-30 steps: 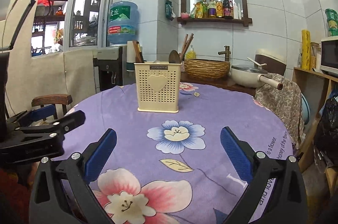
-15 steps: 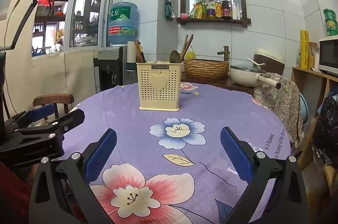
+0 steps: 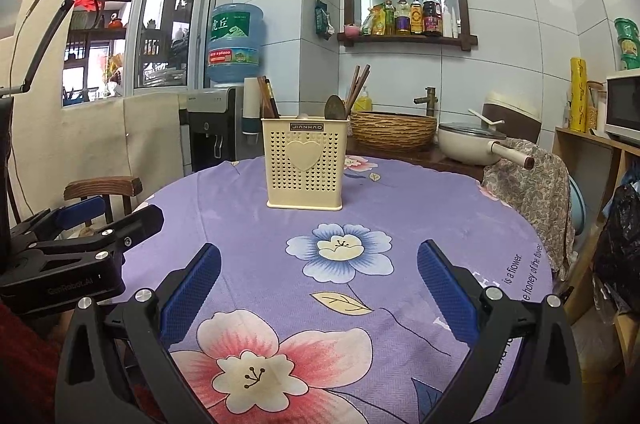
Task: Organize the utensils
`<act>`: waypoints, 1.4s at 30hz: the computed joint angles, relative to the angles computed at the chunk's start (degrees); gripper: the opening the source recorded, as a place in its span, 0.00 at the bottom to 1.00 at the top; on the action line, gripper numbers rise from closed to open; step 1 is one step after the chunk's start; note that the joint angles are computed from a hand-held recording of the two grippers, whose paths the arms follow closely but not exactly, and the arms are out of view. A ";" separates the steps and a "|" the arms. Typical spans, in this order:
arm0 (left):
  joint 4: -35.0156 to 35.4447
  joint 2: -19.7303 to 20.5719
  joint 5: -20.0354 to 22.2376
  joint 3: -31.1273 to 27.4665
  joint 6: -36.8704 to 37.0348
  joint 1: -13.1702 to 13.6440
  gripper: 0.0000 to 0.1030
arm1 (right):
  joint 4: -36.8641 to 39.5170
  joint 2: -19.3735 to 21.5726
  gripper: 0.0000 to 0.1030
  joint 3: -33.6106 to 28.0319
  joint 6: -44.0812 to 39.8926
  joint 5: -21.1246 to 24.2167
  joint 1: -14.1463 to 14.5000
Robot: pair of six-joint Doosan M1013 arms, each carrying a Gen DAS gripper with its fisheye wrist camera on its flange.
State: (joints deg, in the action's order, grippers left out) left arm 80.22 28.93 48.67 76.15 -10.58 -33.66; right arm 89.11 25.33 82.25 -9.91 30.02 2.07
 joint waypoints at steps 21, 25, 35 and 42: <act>-0.37 0.15 -0.33 -0.30 0.42 -0.05 0.94 | -0.80 0.07 0.94 -0.15 0.89 0.40 -0.02; -0.23 0.16 -0.25 -0.28 0.33 -0.09 0.94 | -0.76 0.05 0.94 -0.02 0.83 0.68 -0.11; -0.33 0.13 -0.33 -0.29 0.52 -0.09 0.94 | -0.96 0.04 0.94 0.02 1.06 0.74 -0.12; -0.09 0.08 -0.41 -0.09 0.34 -0.07 0.94 | -1.07 0.02 0.94 0.10 1.29 0.71 -0.07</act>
